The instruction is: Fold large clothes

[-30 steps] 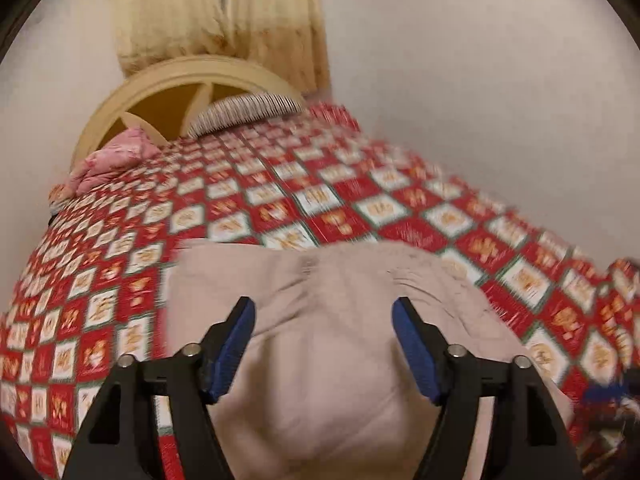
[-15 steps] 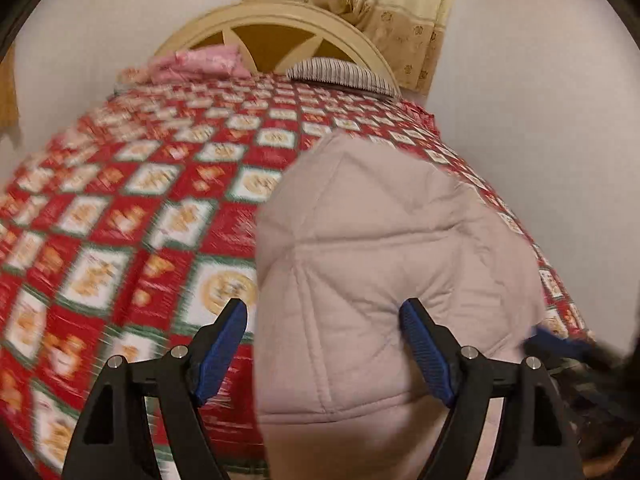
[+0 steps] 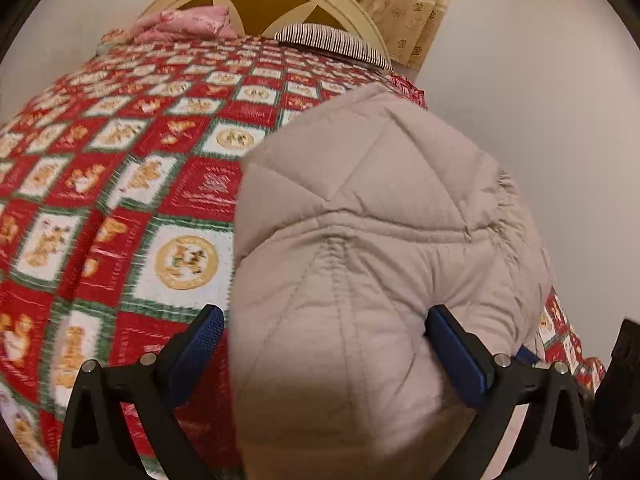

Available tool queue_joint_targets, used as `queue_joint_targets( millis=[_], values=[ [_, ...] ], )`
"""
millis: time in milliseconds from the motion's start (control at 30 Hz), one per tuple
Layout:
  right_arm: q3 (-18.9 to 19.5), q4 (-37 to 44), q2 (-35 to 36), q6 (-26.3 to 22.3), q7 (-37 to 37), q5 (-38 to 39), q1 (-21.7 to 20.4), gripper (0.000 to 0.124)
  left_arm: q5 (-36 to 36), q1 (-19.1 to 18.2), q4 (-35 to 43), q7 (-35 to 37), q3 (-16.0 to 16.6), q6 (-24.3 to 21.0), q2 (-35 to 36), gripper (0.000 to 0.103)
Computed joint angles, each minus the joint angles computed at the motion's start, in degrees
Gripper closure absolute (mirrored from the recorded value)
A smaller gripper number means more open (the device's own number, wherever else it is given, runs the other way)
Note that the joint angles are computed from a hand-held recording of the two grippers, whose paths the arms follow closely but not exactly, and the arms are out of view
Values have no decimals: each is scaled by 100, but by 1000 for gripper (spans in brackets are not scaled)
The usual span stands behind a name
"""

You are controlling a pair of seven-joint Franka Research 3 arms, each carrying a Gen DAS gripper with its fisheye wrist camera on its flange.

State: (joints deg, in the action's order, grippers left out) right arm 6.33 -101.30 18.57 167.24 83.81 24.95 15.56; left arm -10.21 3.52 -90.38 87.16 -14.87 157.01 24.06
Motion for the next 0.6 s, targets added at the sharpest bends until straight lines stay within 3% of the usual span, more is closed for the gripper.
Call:
queue_joint_targets(
  millis=[100, 167, 233, 300, 433, 500, 600],
  values=[
    [71, -95, -270, -229, -93, 193, -123, 71, 0, 47, -604, 56, 46, 384, -491, 1],
    [273, -376, -570, 71, -555, 687, -281, 35, 449, -176, -1066, -267, 356, 911, -811, 1],
    [463, -669, -860, 560, -1200, 1271, -384, 25, 1243, -507, -1298, -900, 793, 1213, -988, 1],
    [295, -798, -1053, 707, -1217, 1155, -238, 25, 1949, -723, -1288, -1473, 1084, 1192, -1036, 1],
    [104, -681, -1082, 469, -1224, 1004, -151, 23, 2039, -497, -1122, -1423, 805, 956, -965, 1],
    [-47, -578, -1007, 375, -958, 702, -78, 23, 2471, -653, -1045, -1705, 971, 840, -932, 1],
    [72, -396, -869, 284, -1347, 1019, -222, 23, 3063, -795, -877, -2031, 1126, 647, -837, 1]
  ],
)
